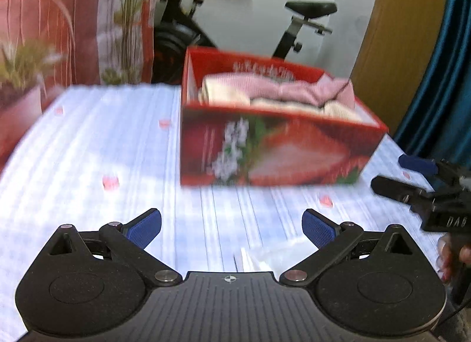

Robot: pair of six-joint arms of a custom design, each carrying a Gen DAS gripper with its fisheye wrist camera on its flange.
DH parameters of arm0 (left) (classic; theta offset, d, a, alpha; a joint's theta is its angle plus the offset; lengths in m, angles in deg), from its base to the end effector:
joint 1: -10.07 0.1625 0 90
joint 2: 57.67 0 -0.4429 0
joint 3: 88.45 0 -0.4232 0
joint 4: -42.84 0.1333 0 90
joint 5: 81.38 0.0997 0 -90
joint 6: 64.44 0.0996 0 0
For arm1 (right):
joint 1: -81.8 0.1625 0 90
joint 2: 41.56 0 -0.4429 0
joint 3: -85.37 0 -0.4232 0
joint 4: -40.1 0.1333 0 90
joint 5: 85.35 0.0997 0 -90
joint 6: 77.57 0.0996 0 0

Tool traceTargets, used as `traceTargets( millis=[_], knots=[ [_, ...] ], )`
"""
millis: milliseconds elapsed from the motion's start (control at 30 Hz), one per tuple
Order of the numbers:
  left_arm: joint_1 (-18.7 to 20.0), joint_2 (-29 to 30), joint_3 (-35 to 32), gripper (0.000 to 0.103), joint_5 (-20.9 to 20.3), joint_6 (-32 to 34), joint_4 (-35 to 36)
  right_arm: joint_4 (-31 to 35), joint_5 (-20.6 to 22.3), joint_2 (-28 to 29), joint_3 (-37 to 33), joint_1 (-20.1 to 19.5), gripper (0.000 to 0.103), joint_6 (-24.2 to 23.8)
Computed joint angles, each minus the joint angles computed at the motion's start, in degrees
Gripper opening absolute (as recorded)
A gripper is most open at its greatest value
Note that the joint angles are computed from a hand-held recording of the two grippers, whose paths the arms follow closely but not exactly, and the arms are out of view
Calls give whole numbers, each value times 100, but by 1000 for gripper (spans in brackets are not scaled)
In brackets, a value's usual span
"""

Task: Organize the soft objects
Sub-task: 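Move both tools to the clear plastic bag and close the left tool on it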

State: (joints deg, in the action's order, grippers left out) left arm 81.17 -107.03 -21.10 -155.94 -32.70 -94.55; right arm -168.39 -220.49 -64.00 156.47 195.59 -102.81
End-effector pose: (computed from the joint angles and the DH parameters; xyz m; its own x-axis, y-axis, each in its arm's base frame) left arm -0.1160 -0.8323 0.3332 -0.6631 0.5940 -0.4555 0.7420 0.6018 -0.2955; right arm 0.3757 -0.6969 0.0832 -0.7673 0.1588 0.6213 -0.5155 0.4237 -0.7448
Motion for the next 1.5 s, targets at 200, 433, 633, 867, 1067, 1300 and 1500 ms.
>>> traceTargets(
  millis=[200, 433, 633, 867, 1067, 1300, 1500],
  knots=[
    [85, -62, 176, 100, 72, -118, 219, 568, -48, -7, 436, -32, 102, 590],
    [113, -93, 353, 97, 256, -184, 307, 1131, -193, 14, 650, -42, 102, 1171],
    [118, -51, 334, 95, 350, -172, 415, 1537, -245, 21, 682, -66, 102, 1395],
    [165, 3, 168, 79, 199, -293, 734, 1784, -288, 45, 691, -78, 101, 1557],
    [253, 132, -121, 68, -267, -457, 1365, 1804, -296, 75, 663, -91, 102, 1494],
    [289, 282, -288, 66, -501, -440, 1421, 1781, -208, 78, 662, -115, 101, 1307],
    [337, 423, -526, 49, -674, -452, 1676, 1830, -88, 89, 626, -126, 97, 1182]
  ],
)
